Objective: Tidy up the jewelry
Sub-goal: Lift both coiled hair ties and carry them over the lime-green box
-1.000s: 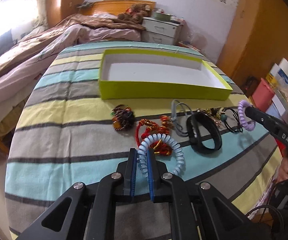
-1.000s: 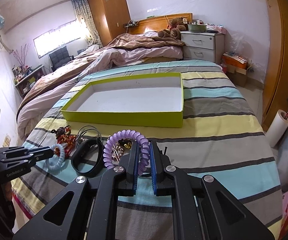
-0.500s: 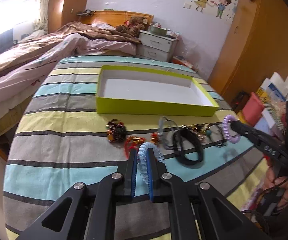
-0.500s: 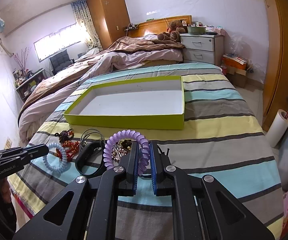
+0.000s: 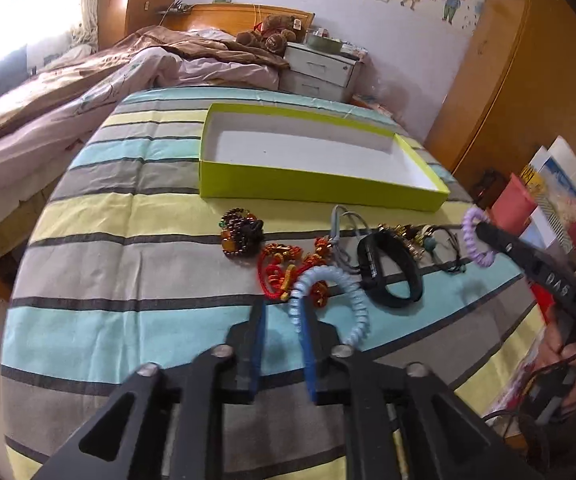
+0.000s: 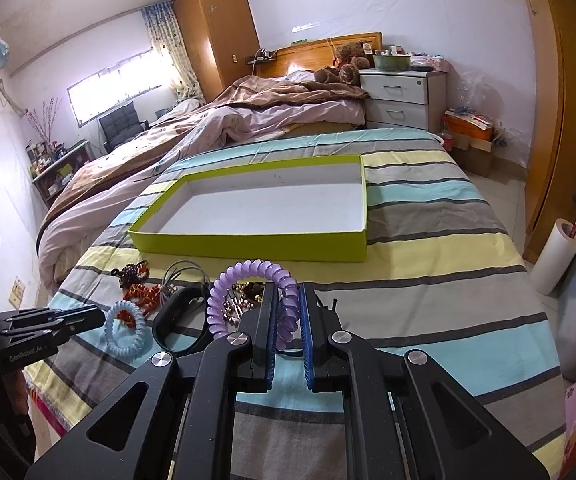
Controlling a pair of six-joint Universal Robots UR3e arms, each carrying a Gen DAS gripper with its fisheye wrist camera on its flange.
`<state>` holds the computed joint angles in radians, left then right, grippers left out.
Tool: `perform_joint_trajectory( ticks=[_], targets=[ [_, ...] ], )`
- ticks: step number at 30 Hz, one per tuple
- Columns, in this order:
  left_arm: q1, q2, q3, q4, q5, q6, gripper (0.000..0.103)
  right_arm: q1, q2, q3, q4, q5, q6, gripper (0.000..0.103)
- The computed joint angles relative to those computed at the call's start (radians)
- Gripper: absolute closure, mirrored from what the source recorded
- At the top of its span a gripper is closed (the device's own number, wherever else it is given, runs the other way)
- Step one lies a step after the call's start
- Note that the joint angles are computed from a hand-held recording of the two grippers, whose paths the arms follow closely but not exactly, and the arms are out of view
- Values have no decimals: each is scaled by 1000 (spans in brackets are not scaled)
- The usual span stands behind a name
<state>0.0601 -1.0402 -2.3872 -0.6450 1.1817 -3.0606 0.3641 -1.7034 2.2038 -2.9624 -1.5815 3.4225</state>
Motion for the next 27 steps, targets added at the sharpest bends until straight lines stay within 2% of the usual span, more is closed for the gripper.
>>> perform_joint_trajectory(
  ticks=[1, 3, 6, 8, 11, 12, 13, 21, 27],
  targets=[
    [26, 18, -7, -18, -43, 8, 64, -1, 2, -3, 3, 2, 0, 92],
    [16, 12, -10, -4, -49, 3, 58, -5, 3, -4, 3, 7, 2, 92],
    [-106, -101, 45, 37, 99, -52, 58, 3, 13, -12, 6, 2, 3, 92],
    [-139, -127, 50, 61, 133, -61, 64, 1, 13, -11, 4, 5, 2, 92],
    [-188, -164, 77, 69, 201, -69, 78, 2, 11, -9, 1, 3, 1, 92],
    [-201, -176, 86, 70, 226, -78, 88, 2, 11, -11, 2, 1, 0, 92],
    [-203, -177, 88, 68, 234, -77, 93, 2, 10, -13, 3, 1, 0, 92],
    [-168, -93, 83, 20, 194, -56, 94, -2, 3, -26, 16, 2, 0, 92],
    [-134, -44, 147, -38, 152, -32, 94, -10, 1, -70, 44, 1, -5, 92]
  ],
)
